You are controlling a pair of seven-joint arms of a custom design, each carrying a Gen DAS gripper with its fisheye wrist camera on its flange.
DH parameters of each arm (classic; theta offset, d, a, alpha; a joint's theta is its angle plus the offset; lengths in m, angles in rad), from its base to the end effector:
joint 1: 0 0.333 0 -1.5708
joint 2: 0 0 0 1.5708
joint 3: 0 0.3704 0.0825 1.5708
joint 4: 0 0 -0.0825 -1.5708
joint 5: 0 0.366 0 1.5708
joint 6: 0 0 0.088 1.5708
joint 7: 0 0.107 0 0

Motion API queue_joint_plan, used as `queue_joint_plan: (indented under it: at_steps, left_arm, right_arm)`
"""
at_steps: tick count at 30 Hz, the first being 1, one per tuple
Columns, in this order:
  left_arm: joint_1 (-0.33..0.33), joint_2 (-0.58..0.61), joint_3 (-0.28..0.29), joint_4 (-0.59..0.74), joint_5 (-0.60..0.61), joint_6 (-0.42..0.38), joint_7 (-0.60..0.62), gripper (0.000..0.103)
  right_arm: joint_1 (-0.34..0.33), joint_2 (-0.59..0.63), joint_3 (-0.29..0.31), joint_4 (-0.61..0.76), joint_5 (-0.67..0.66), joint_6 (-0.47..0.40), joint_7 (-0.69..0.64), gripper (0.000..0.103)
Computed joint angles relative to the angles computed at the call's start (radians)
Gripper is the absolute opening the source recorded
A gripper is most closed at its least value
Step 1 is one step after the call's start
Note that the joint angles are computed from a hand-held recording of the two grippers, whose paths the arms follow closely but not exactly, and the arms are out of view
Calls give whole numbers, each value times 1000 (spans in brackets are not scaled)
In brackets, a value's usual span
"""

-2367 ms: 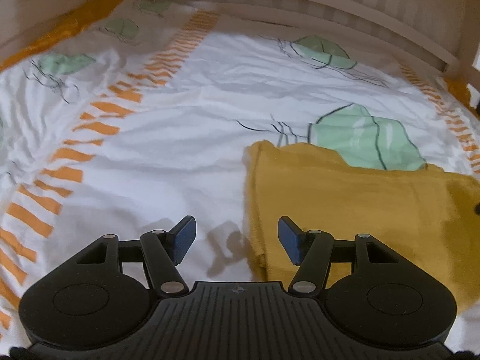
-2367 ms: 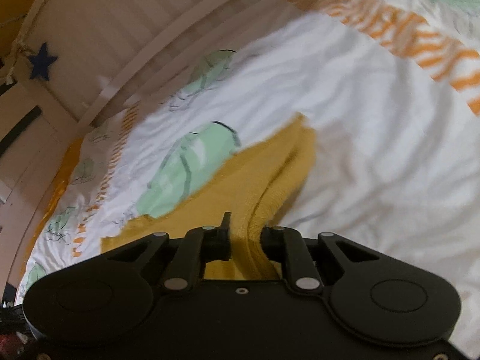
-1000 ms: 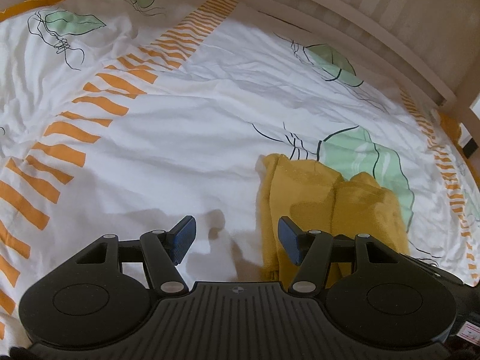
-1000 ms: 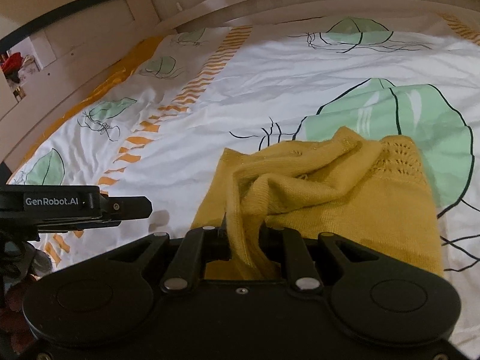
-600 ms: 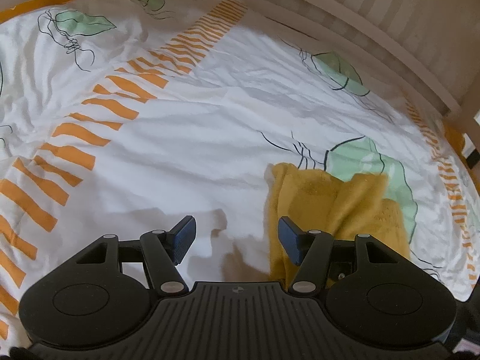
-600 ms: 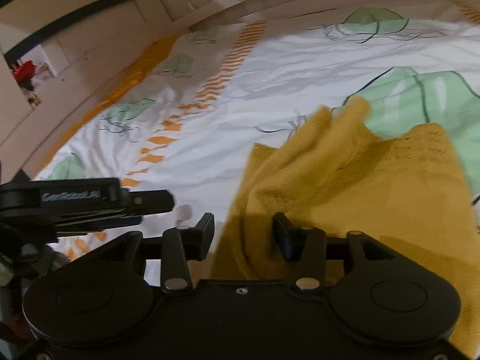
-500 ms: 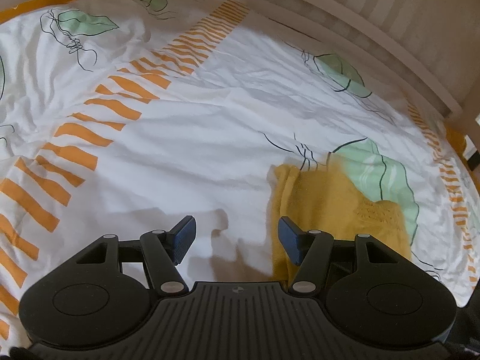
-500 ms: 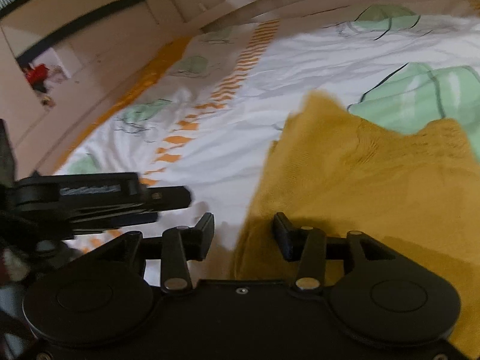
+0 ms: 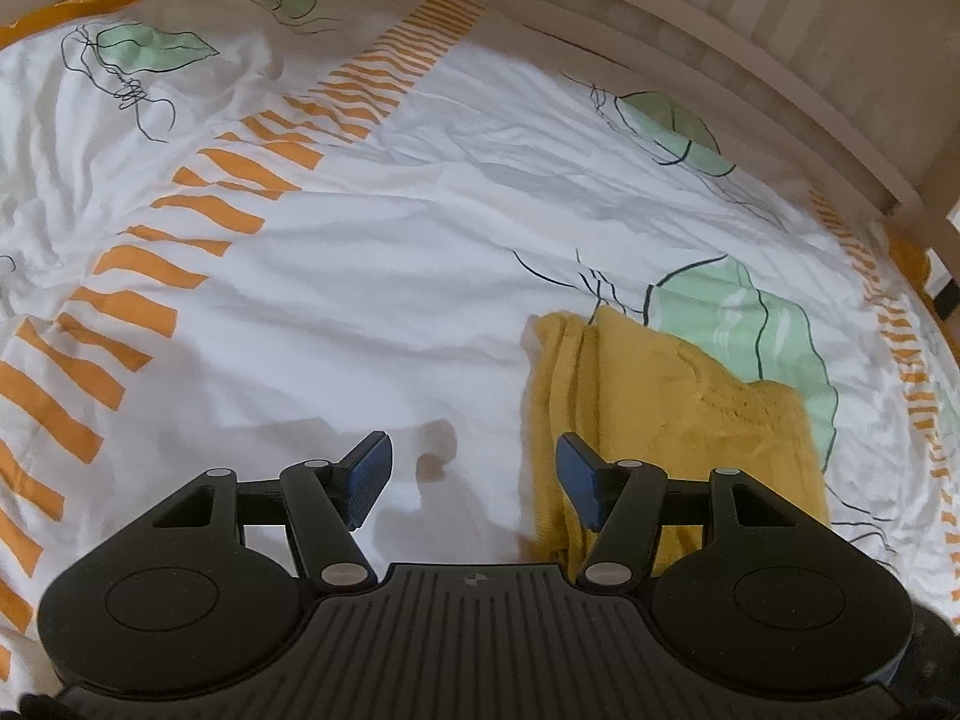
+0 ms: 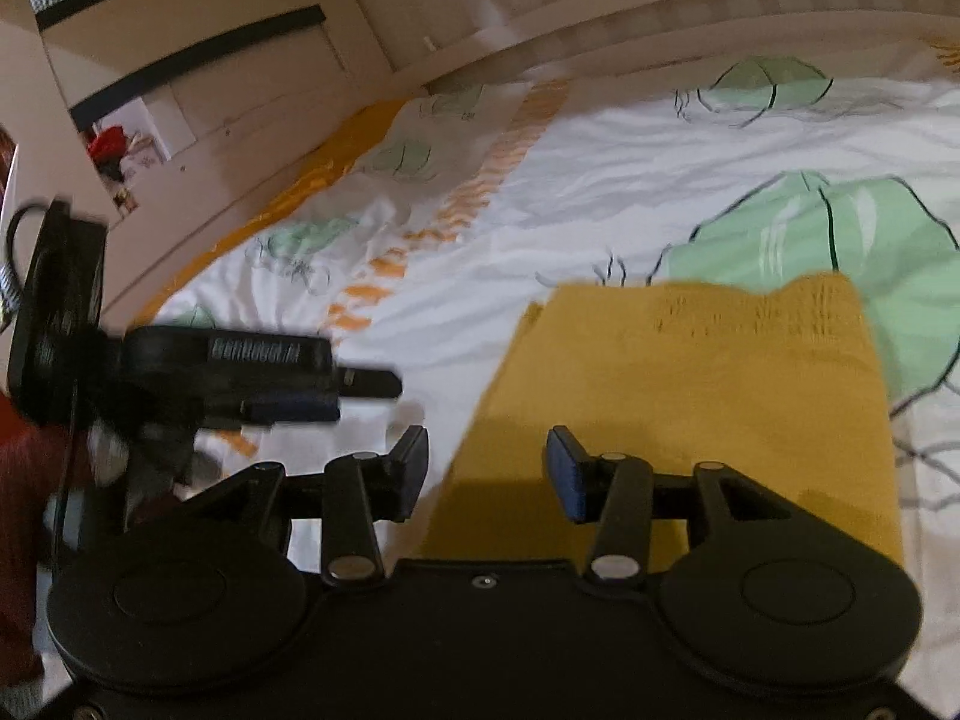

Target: Fold small clothes

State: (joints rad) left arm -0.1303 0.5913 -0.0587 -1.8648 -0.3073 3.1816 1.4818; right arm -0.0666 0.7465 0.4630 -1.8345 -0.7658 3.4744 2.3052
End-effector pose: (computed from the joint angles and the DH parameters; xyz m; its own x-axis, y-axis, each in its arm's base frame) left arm 0.6978 -0.0977 0.3387 0.1288 -0.9521 0.2773 -0.7491 -0.2767 -0.6020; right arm 0.6377 0.2768 0.3308 0.4150 -0.7997 -0.4339 -0.6895 0.0348 -0.7235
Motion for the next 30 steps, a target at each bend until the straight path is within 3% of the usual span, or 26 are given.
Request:
queue_joint_plan:
  at_steps: [3, 6, 9, 12, 13, 16, 20, 21, 23, 25, 26, 30]
  left_arm:
    - [4, 4, -8, 4, 5, -9, 7, 59]
    - [-7, 7, 3, 8, 8, -16, 2, 59]
    - [-16, 9, 11, 12, 15, -24, 1, 59]
    - [-13, 10, 5, 12, 19, -22, 5, 59]
    - [-17, 10, 9, 11, 19, -22, 2, 59]
    - [-31, 12, 23, 14, 22, -26, -7, 59]
    - [-31, 11, 19, 12, 26, -24, -8, 59]
    - [-9, 12, -9, 12, 28, -20, 6, 59]
    - [83, 22, -124, 13, 24, -9, 61, 59]
    - [170, 40, -233, 26, 8, -34, 111, 59]
    - [189, 47, -260, 34, -3, -48, 128, 59]
    - [158, 56, -237, 51, -27, -75, 155, 65]
  right_arm:
    - [-24, 6, 41, -31, -53, -21, -24, 54]
    - [-86, 46, 148, -47, -108, -85, -83, 55]
    - [-92, 47, 170, -71, -124, -71, -162, 64]
    - [-132, 47, 207, -92, -110, -35, -197, 64]
    - [-127, 34, 191, -100, -95, -10, -193, 64]
    - [-44, -38, 52, -124, -21, 81, -171, 64]
    - [20, -80, -78, -124, 44, 107, -137, 82]
    - [50, -92, -127, -126, 80, 110, -132, 82]
    - [93, -104, -199, -131, 137, 117, -105, 84]
    - [109, -101, -242, -131, 177, 137, -69, 93]
    - [114, -97, -258, -130, 193, 146, -52, 97]
    - [109, -74, -288, -104, 211, 143, 4, 101]
